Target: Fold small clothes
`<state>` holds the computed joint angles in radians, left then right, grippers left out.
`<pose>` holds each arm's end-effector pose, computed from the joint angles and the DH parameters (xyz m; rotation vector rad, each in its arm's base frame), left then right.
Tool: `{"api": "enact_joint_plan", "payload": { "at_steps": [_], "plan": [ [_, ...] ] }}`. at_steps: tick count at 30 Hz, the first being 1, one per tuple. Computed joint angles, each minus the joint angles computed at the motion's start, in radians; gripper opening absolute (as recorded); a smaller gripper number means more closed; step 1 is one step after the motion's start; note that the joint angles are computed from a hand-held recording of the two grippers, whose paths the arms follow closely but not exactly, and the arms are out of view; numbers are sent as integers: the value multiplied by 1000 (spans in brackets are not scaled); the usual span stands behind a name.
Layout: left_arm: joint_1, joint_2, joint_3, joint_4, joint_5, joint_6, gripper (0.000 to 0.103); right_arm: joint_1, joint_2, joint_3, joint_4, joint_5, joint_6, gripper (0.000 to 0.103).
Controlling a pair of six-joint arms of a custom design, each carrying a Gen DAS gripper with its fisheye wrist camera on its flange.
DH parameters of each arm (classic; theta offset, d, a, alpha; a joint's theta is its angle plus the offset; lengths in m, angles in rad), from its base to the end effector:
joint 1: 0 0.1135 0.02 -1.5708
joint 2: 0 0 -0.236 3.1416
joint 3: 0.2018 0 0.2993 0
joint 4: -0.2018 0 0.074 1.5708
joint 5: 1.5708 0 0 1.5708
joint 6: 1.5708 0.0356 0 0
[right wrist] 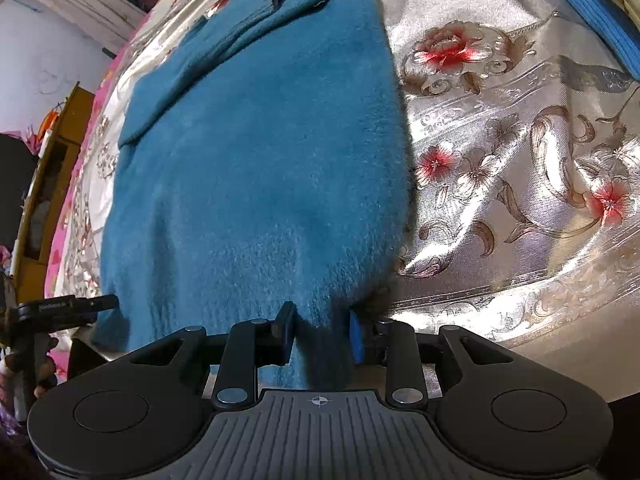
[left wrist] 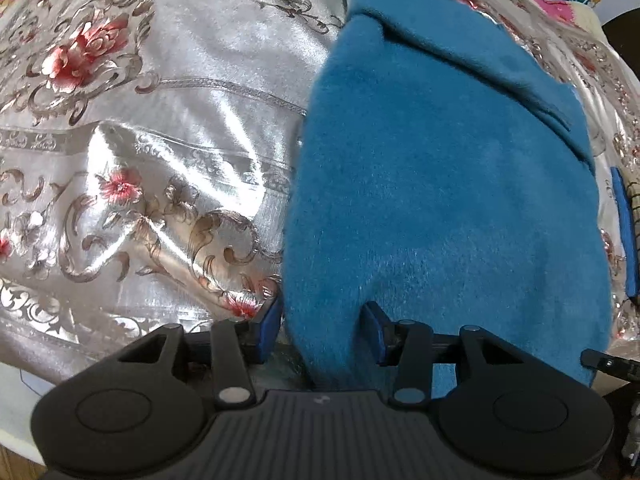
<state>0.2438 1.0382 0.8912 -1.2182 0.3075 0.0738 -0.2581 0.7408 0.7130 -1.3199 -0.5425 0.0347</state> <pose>0.2171 0.0429 0.2275 -0.1976 2.8590 -0.3917 0.1630 -0.0240 0.2227 0.3190 2.7550 0.7315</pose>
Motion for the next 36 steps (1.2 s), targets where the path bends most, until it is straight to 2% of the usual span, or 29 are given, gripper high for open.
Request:
{"api": "enact_joint_plan", "payload": {
  "at_steps": [4, 5, 6, 9, 13, 17, 19, 21, 24, 26, 30, 33, 36],
  "plan": [
    [3, -9, 11, -35, 23, 40, 45, -33, 20, 5, -9, -26, -25, 27],
    [-4, -11, 9, -36, 29, 36, 39, -49, 24, 3, -11, -39, -33, 26],
    [2, -11, 11, -43, 45, 39, 28, -64, 27, 1, -14, -55, -39, 20],
    [30, -22, 16, -60, 101, 44, 16, -130, 36, -9, -28, -149, -61, 17],
    [92, -16, 23, -69, 252, 23, 16, -192, 26, -27, -23, -271, -53, 16],
    [133, 4, 30, -39, 407, -45, 16, -224, 35, -15, 25, -387, 10, 16],
    [130, 28, 51, 1, 467, -95, 16, -217, 38, 0, 97, -441, 88, 16],
    [109, 59, 78, 71, 504, -152, 16, -190, 38, 15, 228, -475, 216, 15],
    [84, 131, 147, 197, 546, -239, 16, -140, 78, 46, 494, -486, 434, 15],
    [67, 189, 201, 290, 550, -297, 16, -101, 145, 88, 652, -451, 533, 15],
    [28, 347, 318, 501, 545, -432, 16, -30, 356, 205, 912, -350, 650, 15],
    [1, 477, 397, 654, 523, -529, 16, 2, 525, 301, 1033, -278, 723, 15],
    [-31, 633, 504, 759, 480, -613, 16, 16, 664, 375, 1089, -219, 756, 15]
  ]
}}
